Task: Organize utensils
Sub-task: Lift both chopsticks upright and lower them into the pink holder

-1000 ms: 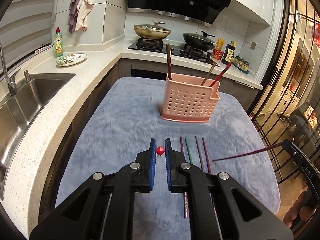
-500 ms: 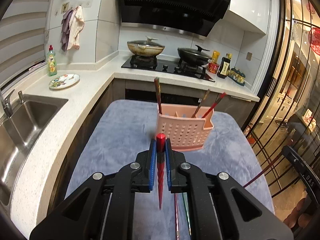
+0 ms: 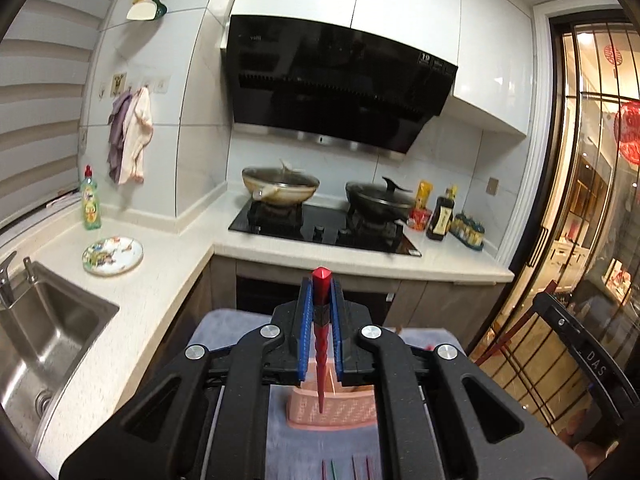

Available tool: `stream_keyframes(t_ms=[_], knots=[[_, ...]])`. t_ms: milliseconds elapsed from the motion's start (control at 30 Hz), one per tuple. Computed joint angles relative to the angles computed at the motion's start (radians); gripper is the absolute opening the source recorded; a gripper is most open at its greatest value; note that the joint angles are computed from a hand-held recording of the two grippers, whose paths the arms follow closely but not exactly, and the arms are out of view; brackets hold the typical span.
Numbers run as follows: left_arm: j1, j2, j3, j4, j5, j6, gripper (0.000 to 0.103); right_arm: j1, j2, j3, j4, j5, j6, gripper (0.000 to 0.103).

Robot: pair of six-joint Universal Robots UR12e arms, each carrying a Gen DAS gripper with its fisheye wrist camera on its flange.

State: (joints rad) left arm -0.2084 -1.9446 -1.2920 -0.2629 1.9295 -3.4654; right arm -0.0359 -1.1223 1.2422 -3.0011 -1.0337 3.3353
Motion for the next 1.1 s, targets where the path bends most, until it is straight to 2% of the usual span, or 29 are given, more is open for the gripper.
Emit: stream_keyframes(t_ms=[133, 333, 633, 900, 967, 1033, 1100], knots=[[0.01, -0.043, 0.058, -0.004, 0.015, 0.011, 0.009, 0.02, 0.059, -0.091, 0.021, -0.025, 0.016, 0.007], [0.021, -0.089, 0.101, -0.03, 0.014, 0.019, 0.009, 0.045, 0.112, -0.15, 0.082, -0.064, -0.017, 0.007], [0.034, -0.107, 0.085, -0.059, -0.016, -0.006, 0.009, 0.055, 0.133, -0.131, 0.153, -0.081, -0.065, 0.007], [0.038, -0.106, 0.061, -0.097, -0.03, -0.035, 0.009, 0.059, 0.126, -0.102, 0.204, -0.084, -0.124, 0.008], [0.036, -0.103, 0.053, -0.092, -0.028, -0.034, 0.01, 0.058, 0.12, -0.091, 0.193, -0.083, -0.121, 0.009], [0.036, -0.098, 0.048, -0.096, -0.029, -0.04, 0.013, 0.056, 0.112, -0.082, 0.185, -0.082, -0.12, 0.011], [0.035, -0.093, 0.042, -0.095, -0.026, -0.047, 0.024, 0.053, 0.104, -0.074, 0.18, -0.078, -0.117, 0.011]])
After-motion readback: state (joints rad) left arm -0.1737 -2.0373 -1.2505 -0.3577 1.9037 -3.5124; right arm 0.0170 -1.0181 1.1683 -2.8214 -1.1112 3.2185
